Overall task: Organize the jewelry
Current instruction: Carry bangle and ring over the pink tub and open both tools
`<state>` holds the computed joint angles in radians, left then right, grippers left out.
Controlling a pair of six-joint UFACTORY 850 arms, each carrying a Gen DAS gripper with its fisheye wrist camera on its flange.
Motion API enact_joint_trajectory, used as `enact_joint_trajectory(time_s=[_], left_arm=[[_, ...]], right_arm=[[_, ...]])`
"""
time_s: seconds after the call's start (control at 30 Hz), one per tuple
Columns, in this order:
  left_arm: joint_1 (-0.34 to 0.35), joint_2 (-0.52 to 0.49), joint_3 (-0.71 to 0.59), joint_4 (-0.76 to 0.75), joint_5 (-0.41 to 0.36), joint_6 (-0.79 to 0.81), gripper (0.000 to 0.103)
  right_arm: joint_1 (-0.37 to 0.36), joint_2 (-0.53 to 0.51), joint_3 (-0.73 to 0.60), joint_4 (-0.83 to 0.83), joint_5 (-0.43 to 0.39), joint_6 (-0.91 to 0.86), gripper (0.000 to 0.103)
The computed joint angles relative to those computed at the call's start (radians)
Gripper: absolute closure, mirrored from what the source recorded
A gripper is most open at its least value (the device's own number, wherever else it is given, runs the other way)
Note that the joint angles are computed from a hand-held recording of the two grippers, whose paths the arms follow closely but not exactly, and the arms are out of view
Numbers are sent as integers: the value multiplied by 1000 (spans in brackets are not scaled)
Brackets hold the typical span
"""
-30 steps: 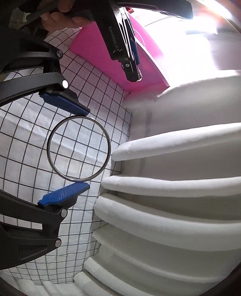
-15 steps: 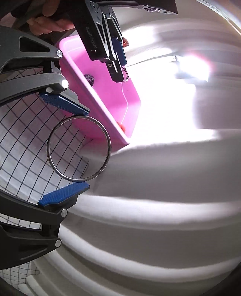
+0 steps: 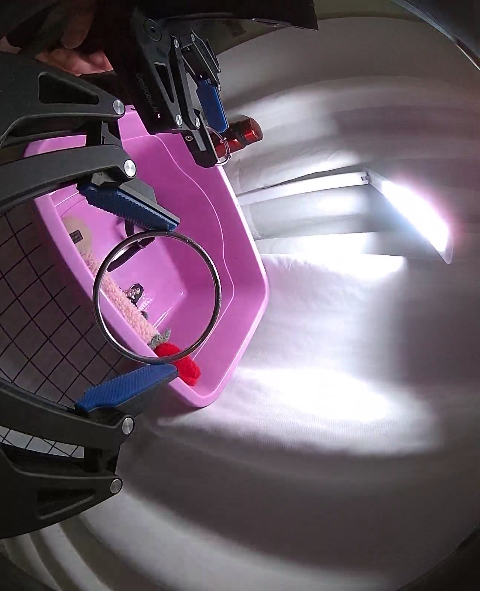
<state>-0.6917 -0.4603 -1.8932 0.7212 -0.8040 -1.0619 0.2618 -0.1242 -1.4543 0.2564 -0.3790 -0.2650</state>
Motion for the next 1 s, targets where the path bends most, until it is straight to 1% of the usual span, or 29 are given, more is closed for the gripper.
enact_joint_trajectory(time_s=[0.2,0.4,0.7,0.77,0.83,0.87,0.9,1.0], left_arm=[[35,14,44,-36,-19,-12,52],[53,-8,32,-70,-48,-1,52],[70,-35,7,-110,-87,9,51],[75,-40,-1,-131,-95,18,50],[76,-40,-1,-135,-102,11,38],[75,-39,-1,-128,-106,3,24],[74,-33,7,-121,-100,-8,18],[74,-30,6,-119,-106,-15,10]], right_arm=[[30,-84,-89,-26,-53,6,32],[49,-169,-174,-79,-108,70,32],[57,-230,-236,-151,-157,160,31],[57,-243,-255,-163,-182,183,31],[51,-249,-263,-146,-200,185,31],[50,-249,-263,-147,-200,192,30],[49,-247,-262,-152,-201,199,30],[49,-241,-257,-180,-203,227,30]])
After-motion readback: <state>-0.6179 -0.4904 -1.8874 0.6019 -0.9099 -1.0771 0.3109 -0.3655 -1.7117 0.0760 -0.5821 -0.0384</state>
